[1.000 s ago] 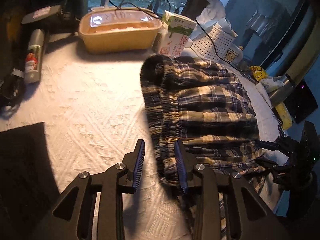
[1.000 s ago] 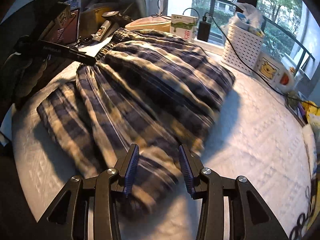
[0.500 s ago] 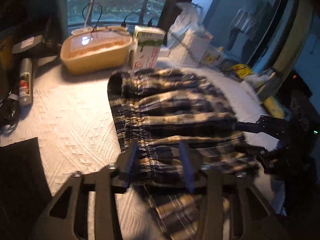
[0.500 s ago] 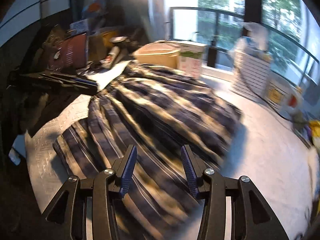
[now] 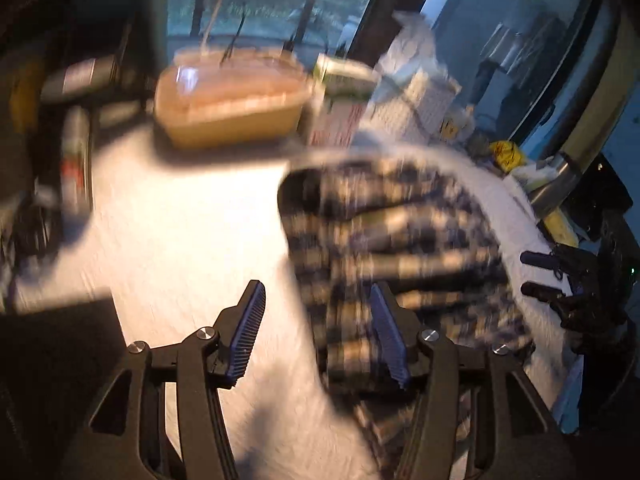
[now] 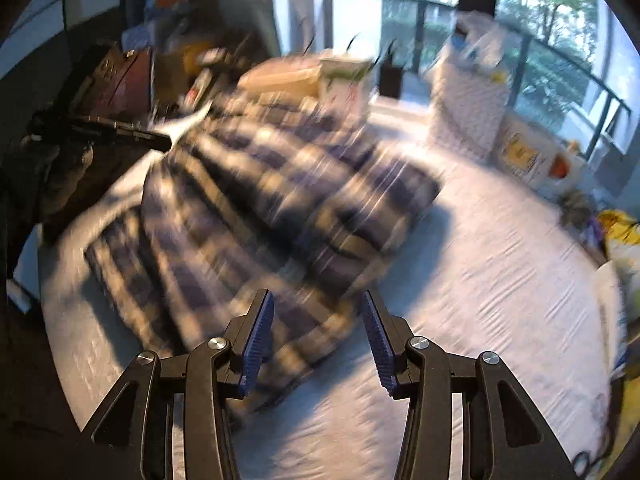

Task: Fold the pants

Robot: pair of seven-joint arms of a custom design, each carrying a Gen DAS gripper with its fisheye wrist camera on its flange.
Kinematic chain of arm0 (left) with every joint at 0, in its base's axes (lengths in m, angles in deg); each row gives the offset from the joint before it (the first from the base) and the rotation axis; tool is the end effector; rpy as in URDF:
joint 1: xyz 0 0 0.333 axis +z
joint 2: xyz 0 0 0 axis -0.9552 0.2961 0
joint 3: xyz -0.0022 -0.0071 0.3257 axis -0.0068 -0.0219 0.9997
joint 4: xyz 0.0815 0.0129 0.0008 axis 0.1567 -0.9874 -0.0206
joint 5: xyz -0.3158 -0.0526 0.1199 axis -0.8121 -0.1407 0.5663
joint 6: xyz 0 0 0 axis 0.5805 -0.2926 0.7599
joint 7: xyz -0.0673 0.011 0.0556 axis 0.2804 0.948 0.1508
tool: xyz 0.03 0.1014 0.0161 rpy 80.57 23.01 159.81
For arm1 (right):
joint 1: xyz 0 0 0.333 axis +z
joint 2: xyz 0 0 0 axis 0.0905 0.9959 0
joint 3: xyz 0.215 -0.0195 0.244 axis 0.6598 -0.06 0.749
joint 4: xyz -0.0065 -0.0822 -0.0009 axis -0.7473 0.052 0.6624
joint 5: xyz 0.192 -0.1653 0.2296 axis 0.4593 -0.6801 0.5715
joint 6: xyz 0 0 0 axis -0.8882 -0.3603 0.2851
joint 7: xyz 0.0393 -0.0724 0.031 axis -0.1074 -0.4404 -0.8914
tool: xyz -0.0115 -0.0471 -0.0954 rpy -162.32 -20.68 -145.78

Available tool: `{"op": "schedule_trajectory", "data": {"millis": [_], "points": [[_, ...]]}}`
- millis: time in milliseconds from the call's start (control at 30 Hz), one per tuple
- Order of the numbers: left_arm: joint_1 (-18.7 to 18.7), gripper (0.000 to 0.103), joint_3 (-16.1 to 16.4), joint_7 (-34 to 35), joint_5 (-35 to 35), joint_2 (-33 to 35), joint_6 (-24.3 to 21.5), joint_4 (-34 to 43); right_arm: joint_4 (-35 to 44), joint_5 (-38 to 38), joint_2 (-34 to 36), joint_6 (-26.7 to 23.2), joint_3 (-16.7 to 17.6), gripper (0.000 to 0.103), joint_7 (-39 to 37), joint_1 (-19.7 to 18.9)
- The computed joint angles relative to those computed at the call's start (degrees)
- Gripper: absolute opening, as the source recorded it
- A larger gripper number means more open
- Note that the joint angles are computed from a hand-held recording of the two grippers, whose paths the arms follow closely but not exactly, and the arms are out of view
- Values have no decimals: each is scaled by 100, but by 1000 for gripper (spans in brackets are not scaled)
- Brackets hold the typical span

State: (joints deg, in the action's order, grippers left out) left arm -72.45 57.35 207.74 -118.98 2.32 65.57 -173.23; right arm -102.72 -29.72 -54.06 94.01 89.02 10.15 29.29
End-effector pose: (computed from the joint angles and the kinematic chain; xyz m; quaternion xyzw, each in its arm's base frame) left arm 0.5347 -0.0585 0.4977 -0.4863 0.7936 -0.3642 0.0322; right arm 0.4161 0.1808 0.4937 -0.7835 0.5222 -0.1741 0.2885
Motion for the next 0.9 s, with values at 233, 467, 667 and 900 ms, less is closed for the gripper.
{"op": "schedule_trajectory", "data": {"millis": [233,467,667,900], "points": [[4,55,-172,-172,-162,1005,-557,1325,1134,2108,970,465,-908,48,-2003,872],[1,55,-360,-1488,770,2061,-711,2237,2502,1685,2356,-554,-761,32,-1342,344],[6,53,-559,-1343,951,2043,-125,2078,2925,1388,2771,-455,-481,32,-1139,-124],[262,55,-616,-1325,685,1632,-168,1849,2400,109,2326,6,-624,32,40,-11]]}}
